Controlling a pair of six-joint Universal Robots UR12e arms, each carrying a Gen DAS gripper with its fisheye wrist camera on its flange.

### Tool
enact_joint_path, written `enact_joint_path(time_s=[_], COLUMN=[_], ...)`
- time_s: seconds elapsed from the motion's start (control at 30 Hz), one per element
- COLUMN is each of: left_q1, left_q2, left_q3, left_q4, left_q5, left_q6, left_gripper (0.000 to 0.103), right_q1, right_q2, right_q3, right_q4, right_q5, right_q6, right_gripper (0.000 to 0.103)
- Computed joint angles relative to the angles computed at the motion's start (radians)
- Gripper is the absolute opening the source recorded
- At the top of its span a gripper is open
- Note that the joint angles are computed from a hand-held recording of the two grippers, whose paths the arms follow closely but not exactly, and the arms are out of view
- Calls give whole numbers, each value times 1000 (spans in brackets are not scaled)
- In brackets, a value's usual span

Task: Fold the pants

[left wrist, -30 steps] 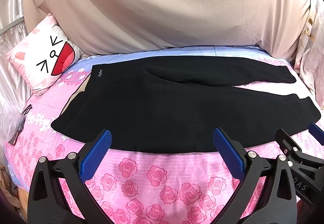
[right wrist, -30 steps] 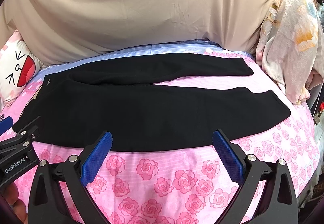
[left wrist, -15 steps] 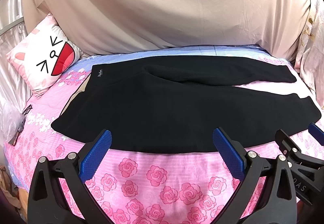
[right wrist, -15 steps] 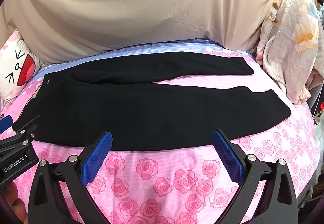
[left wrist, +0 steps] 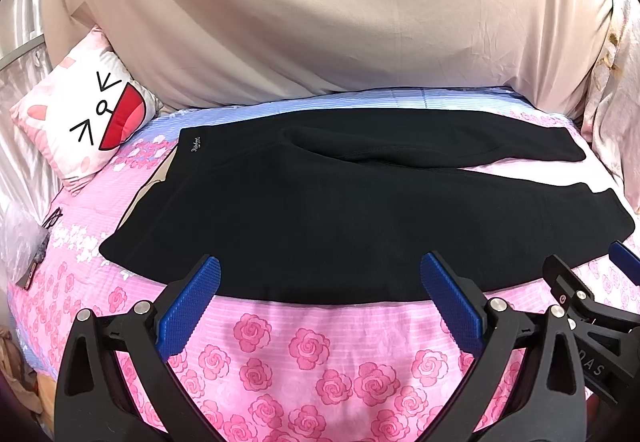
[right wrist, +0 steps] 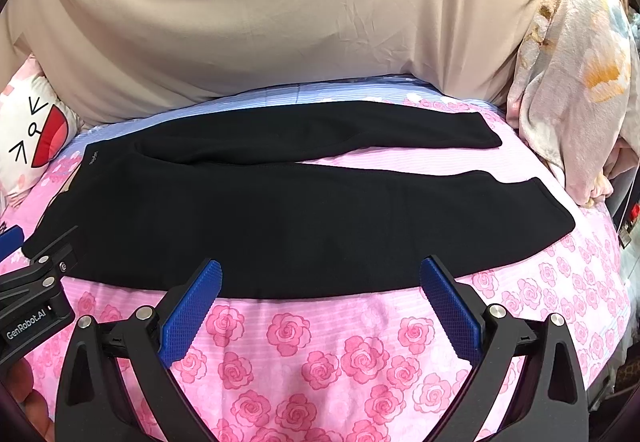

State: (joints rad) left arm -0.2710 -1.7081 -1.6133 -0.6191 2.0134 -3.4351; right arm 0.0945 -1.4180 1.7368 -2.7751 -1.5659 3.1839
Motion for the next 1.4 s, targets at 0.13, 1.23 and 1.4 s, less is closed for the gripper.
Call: enact_joint_path(time_s=[0.13, 1.23, 1.4], left_q1=[0, 16, 59], left_q2=[-2, -67, -82], left_q3=[1, 76, 114], left_q4=[-2, -83, -159], left_q5=[0, -15, -115], left_q6=[1, 11, 7], left_gripper=[98, 98, 98], right_q1=[2, -3, -55], right_q2=[2, 59, 89], right_q3=[-1, -68, -113], right_q4=[2, 75, 104], right_q5=[-5, 3, 51], right_q6=[-1, 1, -23], right_gripper=[98, 98, 98])
